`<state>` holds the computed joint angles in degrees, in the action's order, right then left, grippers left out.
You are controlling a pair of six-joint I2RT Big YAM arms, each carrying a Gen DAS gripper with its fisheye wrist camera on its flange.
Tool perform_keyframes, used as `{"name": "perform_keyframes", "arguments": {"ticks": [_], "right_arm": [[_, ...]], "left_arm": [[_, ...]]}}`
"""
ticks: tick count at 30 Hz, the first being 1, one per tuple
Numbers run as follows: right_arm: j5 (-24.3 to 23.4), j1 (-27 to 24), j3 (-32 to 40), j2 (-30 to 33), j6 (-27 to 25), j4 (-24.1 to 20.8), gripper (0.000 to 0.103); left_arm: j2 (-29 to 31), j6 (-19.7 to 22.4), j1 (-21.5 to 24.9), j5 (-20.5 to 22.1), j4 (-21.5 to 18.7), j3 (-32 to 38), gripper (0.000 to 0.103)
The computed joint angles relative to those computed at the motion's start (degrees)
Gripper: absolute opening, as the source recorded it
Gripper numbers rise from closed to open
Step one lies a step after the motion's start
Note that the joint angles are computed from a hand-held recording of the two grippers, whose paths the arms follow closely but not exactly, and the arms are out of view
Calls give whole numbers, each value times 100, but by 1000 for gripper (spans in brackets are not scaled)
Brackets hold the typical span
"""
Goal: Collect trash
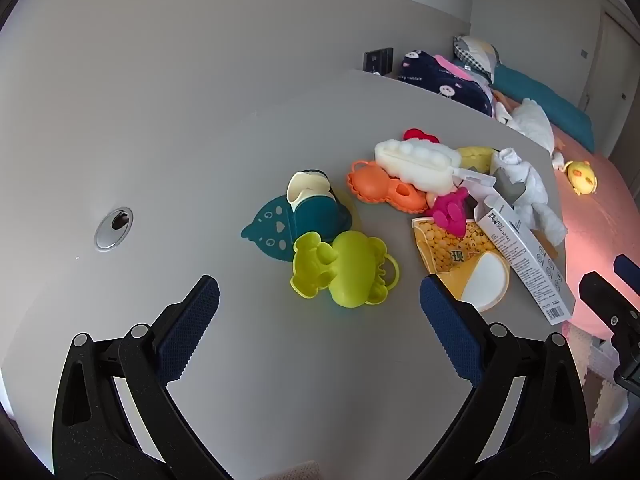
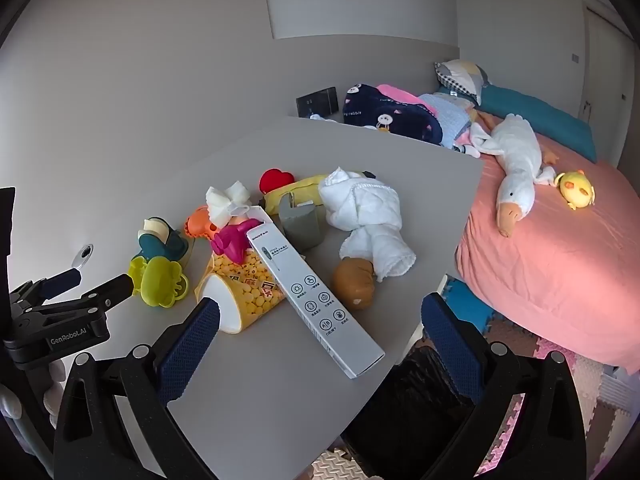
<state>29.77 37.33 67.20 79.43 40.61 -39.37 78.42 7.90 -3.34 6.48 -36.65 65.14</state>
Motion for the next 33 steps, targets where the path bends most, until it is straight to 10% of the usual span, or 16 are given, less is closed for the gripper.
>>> {"name": "perform_keyframes", "arguments": {"ticks": [33], "right_arm": [[98, 86, -59, -139, 8, -118, 100]], "left_arm": [[-10, -86, 38, 112, -79, 21, 97]]}}
